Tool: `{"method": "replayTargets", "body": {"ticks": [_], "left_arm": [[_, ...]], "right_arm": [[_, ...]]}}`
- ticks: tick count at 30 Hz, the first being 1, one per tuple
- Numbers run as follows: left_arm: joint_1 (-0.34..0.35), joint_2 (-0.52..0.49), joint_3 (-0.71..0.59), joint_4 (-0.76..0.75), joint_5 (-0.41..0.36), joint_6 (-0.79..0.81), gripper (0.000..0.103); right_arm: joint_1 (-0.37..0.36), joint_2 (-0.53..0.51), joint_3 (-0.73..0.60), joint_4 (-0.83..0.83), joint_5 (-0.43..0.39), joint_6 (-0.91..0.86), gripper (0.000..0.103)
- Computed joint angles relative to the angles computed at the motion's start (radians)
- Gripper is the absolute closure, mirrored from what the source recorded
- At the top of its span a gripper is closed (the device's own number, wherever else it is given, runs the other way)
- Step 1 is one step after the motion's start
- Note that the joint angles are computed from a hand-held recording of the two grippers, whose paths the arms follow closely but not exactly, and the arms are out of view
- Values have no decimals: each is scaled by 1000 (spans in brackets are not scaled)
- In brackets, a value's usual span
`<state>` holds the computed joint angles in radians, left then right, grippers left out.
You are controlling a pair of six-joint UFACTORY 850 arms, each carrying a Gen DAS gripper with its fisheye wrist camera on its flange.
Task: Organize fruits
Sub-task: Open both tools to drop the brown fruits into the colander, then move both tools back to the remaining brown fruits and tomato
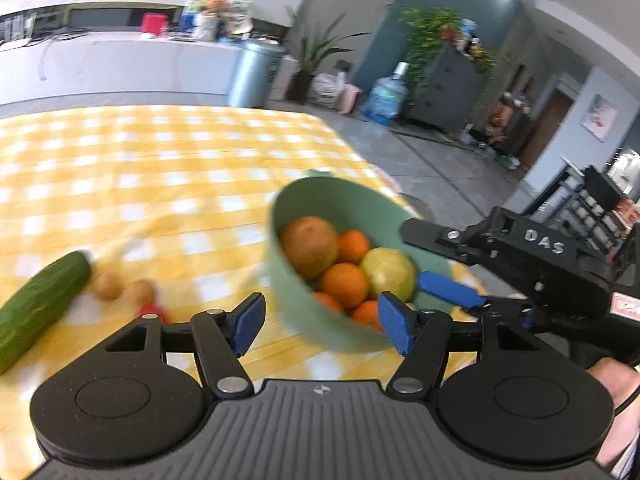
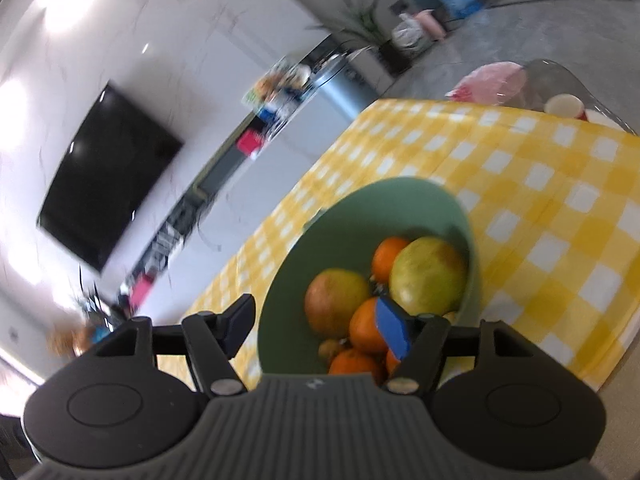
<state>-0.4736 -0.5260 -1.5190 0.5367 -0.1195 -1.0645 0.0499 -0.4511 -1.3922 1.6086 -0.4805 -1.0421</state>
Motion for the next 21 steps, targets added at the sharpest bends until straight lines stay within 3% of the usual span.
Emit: {"method": "replayTargets", "body": {"ticks": [4,7,9,12,15,21], "left_arm": [[4,26,13,204,-123,-262,27],[23,56,46,155,-156,-274,27],[43,79,77,100,-141,-275,27],[63,128,151,251,-109,-470,27],[80,156,193,317,-121,-547,27],[139,186,268,230,-47,-552,28]], "right_arm": [[20,16,9,24,-6,-60,39],[38,25,13,21,-22,-85,45],[58,29,10,-15,-16,-56,47],[88,27,2,-69,-23,23,51],[128,18,-14,-156,-16,90,58],[188,-50,-113,-447,-28,387,69]]}}
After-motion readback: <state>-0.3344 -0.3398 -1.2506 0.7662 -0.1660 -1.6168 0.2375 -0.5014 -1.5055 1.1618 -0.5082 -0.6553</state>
